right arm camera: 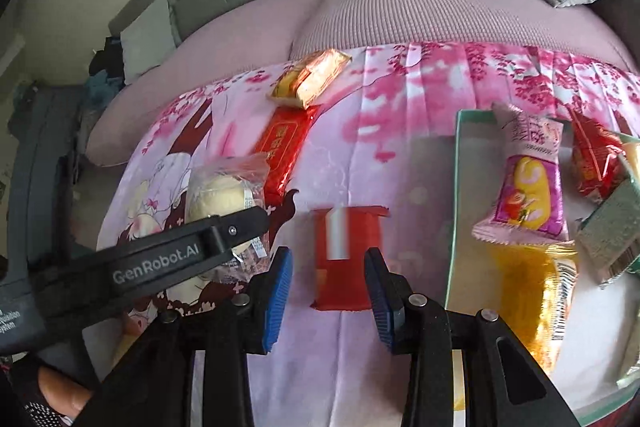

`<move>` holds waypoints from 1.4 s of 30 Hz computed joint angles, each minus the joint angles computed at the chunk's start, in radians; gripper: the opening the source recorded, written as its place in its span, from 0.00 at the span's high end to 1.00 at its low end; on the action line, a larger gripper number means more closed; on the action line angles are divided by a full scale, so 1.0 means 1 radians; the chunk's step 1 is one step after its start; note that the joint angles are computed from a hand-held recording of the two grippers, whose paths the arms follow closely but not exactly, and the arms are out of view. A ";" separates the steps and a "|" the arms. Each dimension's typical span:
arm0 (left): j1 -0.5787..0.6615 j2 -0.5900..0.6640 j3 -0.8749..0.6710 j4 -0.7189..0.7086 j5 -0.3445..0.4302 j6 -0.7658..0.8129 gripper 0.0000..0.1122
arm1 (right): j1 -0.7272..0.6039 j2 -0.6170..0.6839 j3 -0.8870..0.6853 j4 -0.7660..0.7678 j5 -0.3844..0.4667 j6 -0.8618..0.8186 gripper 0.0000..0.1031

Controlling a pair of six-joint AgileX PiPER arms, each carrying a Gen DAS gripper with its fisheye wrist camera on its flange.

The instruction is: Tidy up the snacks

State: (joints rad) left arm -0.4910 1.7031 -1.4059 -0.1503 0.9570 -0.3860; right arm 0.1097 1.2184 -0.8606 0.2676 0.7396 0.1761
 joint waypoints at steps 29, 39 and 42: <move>0.010 0.051 0.007 0.041 0.026 -0.019 0.51 | 0.201 0.202 -0.060 -0.417 0.004 0.356 0.52; -0.009 0.072 -0.013 0.065 0.027 -0.043 0.51 | 0.232 0.209 -0.052 -0.501 -0.027 0.424 0.54; -0.011 0.070 -0.011 0.066 0.025 -0.039 0.51 | 0.242 0.204 -0.056 -0.520 -0.010 0.445 0.59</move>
